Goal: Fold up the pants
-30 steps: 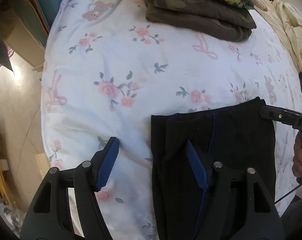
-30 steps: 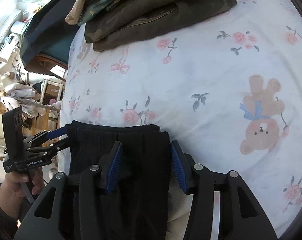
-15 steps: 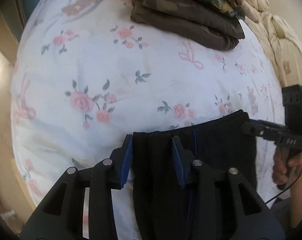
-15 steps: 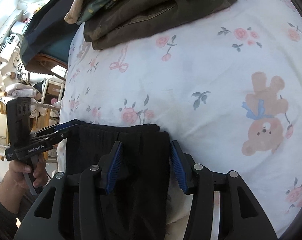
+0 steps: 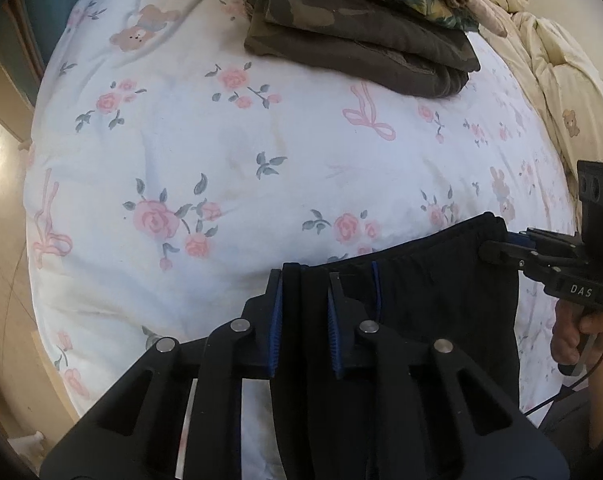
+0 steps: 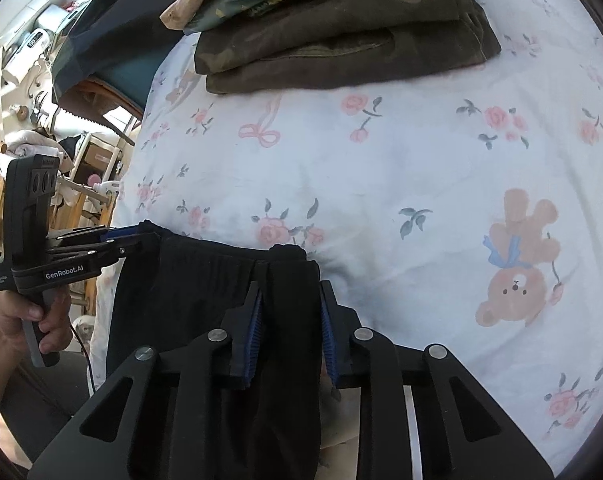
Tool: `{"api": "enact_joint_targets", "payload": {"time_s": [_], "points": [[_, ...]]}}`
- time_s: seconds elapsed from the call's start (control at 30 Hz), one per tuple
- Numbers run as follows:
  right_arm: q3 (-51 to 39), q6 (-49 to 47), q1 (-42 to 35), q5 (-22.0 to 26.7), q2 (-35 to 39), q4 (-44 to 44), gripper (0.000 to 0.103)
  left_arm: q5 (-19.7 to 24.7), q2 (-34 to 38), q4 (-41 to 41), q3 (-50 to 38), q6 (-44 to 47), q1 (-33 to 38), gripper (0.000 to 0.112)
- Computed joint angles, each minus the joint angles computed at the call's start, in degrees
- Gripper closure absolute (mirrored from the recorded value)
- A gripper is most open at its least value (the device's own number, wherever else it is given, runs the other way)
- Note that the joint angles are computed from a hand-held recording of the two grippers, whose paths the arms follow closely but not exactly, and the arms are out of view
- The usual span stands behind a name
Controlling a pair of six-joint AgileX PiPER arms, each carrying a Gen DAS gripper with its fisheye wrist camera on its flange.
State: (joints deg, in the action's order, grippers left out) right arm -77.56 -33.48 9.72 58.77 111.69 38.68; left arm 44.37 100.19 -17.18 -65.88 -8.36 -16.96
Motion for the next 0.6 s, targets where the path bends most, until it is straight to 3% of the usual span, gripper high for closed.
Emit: {"api": "enact_joint_targets", "payload": {"time_s": [0.3,0.6], "points": [[-1.2,-0.4,0.3,-1.9,-0.9,0.3,0.078,-0.4,-1.2,4.6,-2.8,-3.4,-0.3,0.097],[-21.8,7.0,4.4,2.6,5.6,-10.6,0.078,1.5,4.6,10.0,-16.8,-2.5,0.9,0.097]]}}
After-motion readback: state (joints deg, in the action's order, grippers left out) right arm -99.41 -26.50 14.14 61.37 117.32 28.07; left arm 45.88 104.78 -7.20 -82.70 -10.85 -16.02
